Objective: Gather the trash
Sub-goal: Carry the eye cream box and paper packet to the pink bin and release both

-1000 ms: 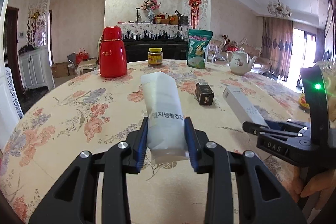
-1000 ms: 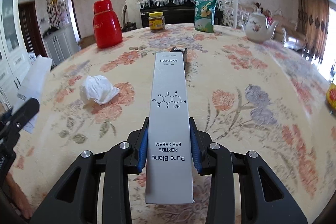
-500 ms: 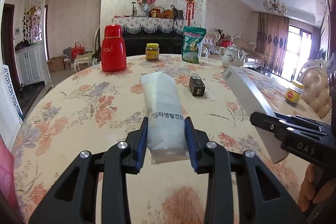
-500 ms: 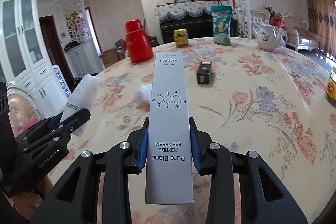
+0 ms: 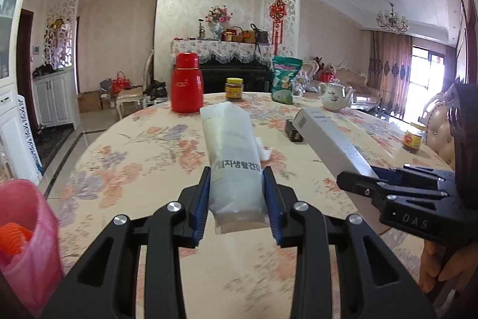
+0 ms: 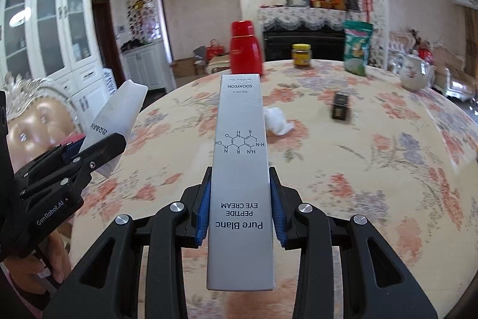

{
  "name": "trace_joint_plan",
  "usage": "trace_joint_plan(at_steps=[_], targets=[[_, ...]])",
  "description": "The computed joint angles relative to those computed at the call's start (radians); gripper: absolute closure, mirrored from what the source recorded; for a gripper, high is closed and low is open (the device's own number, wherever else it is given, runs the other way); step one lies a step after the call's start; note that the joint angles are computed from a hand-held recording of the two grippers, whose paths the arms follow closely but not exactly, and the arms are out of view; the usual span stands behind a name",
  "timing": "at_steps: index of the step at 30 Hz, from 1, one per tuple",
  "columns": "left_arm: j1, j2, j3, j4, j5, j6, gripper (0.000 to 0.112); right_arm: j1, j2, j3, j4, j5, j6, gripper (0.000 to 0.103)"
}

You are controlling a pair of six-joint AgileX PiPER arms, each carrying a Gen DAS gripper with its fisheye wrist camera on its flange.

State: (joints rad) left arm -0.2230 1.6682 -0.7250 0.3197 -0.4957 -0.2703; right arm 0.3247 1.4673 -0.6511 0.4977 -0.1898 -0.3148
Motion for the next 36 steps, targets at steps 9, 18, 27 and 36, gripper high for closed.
trace_joint_plan(at_steps=[9,18,27,36], targets=[[0.256,-0.055,0.117,0.229,-0.071,-0.135,0.079,0.160,0.126,-0.153,0.153,0.050,-0.150,0.068],[0.590,-0.090,0.154,0.489,-0.133,-0.271,0.078,0.294,0.306,-0.416,0.306,0.171,-0.351,0.068],[0.941,0.007,-0.008,0.810,-0.163,-0.535,0.077,0.407,0.572,-0.834,0.004,0.385,-0.118,0.068],[1.011,0.192,-0.261,0.917,-0.055,-0.685,0.076,0.429,0.996,-1.575,-0.105,0.789,0.064,0.068]])
